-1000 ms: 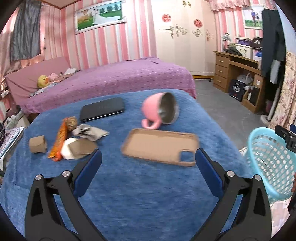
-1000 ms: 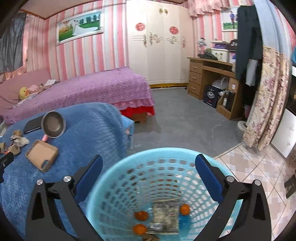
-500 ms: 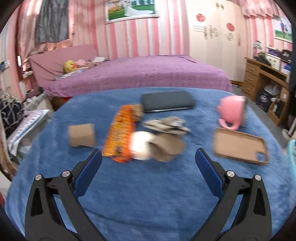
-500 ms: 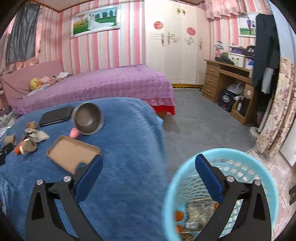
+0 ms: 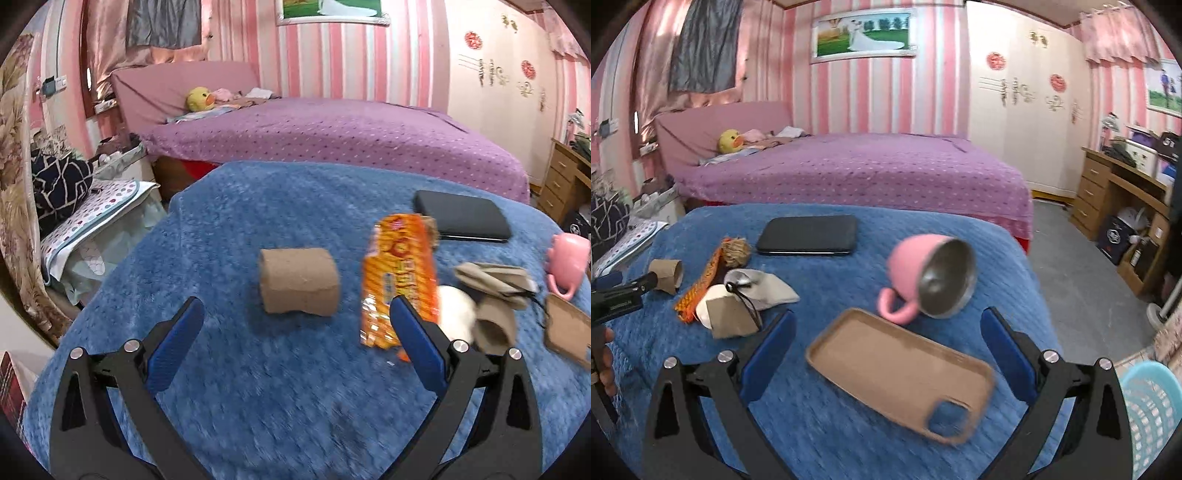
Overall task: Collect trash
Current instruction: 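Move the left tool to the bed and grasp the brown cardboard tube, then grasp the beige cloth pouch with black strap using the right tool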
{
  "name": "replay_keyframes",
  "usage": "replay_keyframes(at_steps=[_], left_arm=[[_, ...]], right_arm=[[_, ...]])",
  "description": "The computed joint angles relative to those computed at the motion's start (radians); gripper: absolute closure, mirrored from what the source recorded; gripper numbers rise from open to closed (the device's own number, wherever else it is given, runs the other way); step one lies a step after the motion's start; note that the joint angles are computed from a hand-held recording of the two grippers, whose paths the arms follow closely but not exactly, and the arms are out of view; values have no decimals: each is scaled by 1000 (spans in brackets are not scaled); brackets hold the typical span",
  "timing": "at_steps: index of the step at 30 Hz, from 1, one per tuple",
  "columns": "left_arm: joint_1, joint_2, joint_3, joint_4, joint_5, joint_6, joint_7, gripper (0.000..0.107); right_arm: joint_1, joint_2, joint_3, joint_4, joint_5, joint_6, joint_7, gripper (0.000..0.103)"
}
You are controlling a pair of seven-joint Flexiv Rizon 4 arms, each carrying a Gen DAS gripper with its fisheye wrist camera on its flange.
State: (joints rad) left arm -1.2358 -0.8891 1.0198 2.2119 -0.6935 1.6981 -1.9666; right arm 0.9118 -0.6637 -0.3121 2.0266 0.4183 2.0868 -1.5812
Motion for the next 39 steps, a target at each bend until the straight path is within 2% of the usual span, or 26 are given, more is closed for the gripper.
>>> replay_keyframes(at_steps=[2, 5, 9, 11, 13, 15, 18, 19, 21, 24, 25, 27, 30, 31, 32, 34, 35, 37, 38, 39], left_arm=[[55, 26, -40, -2, 6, 16, 2, 9], [180, 84, -150, -16, 15, 51, 12, 9], [253, 98, -205, -40, 20, 28, 26, 12], [316, 126, -262, -42, 50, 47, 32, 21], [376, 148, -321, -44, 70, 68, 47, 38], [409, 161, -355, -42, 75, 84, 58, 47], [453, 185, -413, -19, 69, 150, 72, 51], [471, 200, -436, -6, 69, 172, 79, 56], [442, 205, -421, 5, 32, 165, 107, 56], [292, 171, -304, 24, -68, 121, 166, 56], [263, 170, -286, 36, -88, 121, 179, 56], [244, 195, -298, 76, -114, 156, 184, 56], [312, 272, -398, 136, -96, 234, 169, 56], [294, 271, -384, 139, -104, 227, 171, 56], [249, 256, -366, 136, -177, 219, 219, 56], [131, 195, -281, 118, -293, 177, 282, 56], [110, 183, -267, 115, -320, 167, 301, 56], [66, 155, -235, 105, -375, 136, 341, 56], [39, 137, -211, 100, -400, 114, 354, 56], [25, 129, -194, 97, -405, 100, 352, 56]], right_arm=[[10, -18, -11, -30, -5, -23, 3, 5], [35, -44, -46, -61, -15, -57, 16, 5], [30, -62, -61, -88, -55, -92, 58, 5], [25, -65, -61, -95, -87, -106, 75, 5], [38, -72, -78, -97, -109, -108, 84, 5], [47, -72, -85, -98, -126, -107, 92, 5], [51, -65, -82, -95, -145, -109, 100, 5], [55, -61, -82, -93, -150, -110, 101, 5], [59, -52, -75, -88, -160, -104, 102, 5], [53, -44, -49, -94, -177, -98, 101, 5], [54, -44, -45, -96, -179, -96, 99, 5], [59, -53, -37, -114, -189, -105, 96, 5], [65, -77, -30, -149, -216, -138, 99, 6], [61, -87, -24, -167, -237, -167, 105, 9], [56, -97, -21, -182, -258, -187, 113, 13], [60, -119, -33, -209, -294, -224, 136, 36], [31, -124, -5, -226, -326, -245, 148, 40], [-68, -126, 105, -258, -404, -278, 158, 59], [-113, -127, 156, -269, -448, -295, 160, 65], [-130, -129, 174, -269, -478, -298, 158, 72]])
